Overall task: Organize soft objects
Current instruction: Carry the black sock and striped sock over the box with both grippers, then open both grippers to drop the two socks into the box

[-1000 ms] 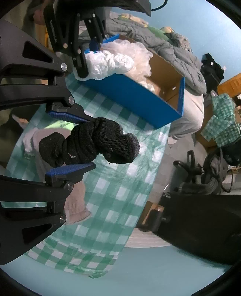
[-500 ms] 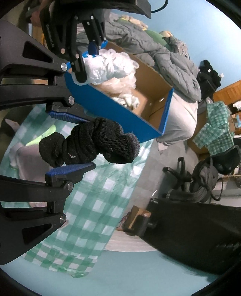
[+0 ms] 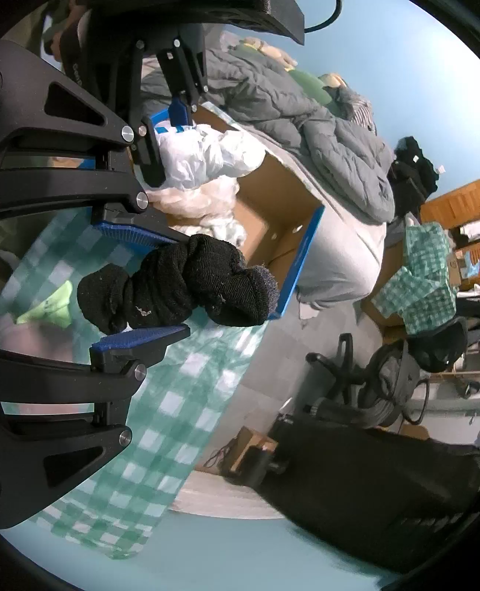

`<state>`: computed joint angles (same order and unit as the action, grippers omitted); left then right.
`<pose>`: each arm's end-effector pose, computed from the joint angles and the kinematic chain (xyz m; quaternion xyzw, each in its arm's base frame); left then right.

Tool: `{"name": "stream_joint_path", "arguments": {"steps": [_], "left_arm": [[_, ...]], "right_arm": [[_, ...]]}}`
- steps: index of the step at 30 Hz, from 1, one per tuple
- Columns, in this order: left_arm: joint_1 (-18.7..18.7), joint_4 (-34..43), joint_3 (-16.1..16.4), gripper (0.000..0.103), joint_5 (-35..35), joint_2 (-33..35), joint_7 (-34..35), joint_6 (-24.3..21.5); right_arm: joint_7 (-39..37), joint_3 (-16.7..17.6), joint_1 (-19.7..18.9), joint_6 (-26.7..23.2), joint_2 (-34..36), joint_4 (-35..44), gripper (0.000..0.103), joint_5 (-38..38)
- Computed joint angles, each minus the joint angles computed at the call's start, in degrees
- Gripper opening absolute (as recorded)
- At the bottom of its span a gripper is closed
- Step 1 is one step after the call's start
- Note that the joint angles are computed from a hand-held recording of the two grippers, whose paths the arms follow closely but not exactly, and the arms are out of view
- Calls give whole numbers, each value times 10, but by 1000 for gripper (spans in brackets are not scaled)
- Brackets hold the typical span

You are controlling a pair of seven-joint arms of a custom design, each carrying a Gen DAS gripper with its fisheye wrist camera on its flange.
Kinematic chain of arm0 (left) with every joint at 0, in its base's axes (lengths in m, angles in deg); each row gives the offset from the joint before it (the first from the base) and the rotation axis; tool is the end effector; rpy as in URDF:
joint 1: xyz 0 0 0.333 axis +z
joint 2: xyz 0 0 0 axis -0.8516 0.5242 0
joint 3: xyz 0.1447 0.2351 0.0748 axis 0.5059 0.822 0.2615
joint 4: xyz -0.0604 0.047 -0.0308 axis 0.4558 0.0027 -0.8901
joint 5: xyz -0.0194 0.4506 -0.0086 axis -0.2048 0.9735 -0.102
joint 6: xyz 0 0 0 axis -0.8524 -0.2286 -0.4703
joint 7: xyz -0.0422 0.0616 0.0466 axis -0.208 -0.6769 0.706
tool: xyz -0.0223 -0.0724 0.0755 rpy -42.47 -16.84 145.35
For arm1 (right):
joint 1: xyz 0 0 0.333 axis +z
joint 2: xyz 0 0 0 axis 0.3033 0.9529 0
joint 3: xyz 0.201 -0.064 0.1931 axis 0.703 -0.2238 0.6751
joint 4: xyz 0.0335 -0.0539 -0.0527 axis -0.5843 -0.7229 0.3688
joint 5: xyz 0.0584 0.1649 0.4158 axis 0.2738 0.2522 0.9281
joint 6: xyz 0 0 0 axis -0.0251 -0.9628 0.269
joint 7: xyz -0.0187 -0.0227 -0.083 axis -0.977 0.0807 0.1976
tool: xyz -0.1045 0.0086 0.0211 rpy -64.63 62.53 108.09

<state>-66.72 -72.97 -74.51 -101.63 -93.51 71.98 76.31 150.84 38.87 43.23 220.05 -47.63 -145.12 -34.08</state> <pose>0.5338 -0.1643 0.5469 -0.5855 0.7863 -0.1913 0.0485 0.5445 0.3742 0.5353 -0.7617 0.5975 -0.0637 0.2424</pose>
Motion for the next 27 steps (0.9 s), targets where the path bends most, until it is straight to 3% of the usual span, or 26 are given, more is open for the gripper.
{"name": "stream_joint_path", "arguments": {"steps": [16, 27], "left_arm": [[40, 51, 17, 38, 22, 58, 21, 20], [65, 110, 18, 38, 23, 133, 41, 9]], "right_arm": [[-22, 0, 17, -23, 136, 159, 40, 8], [-23, -6, 32, -80, 263, 315, 40, 18]]}}
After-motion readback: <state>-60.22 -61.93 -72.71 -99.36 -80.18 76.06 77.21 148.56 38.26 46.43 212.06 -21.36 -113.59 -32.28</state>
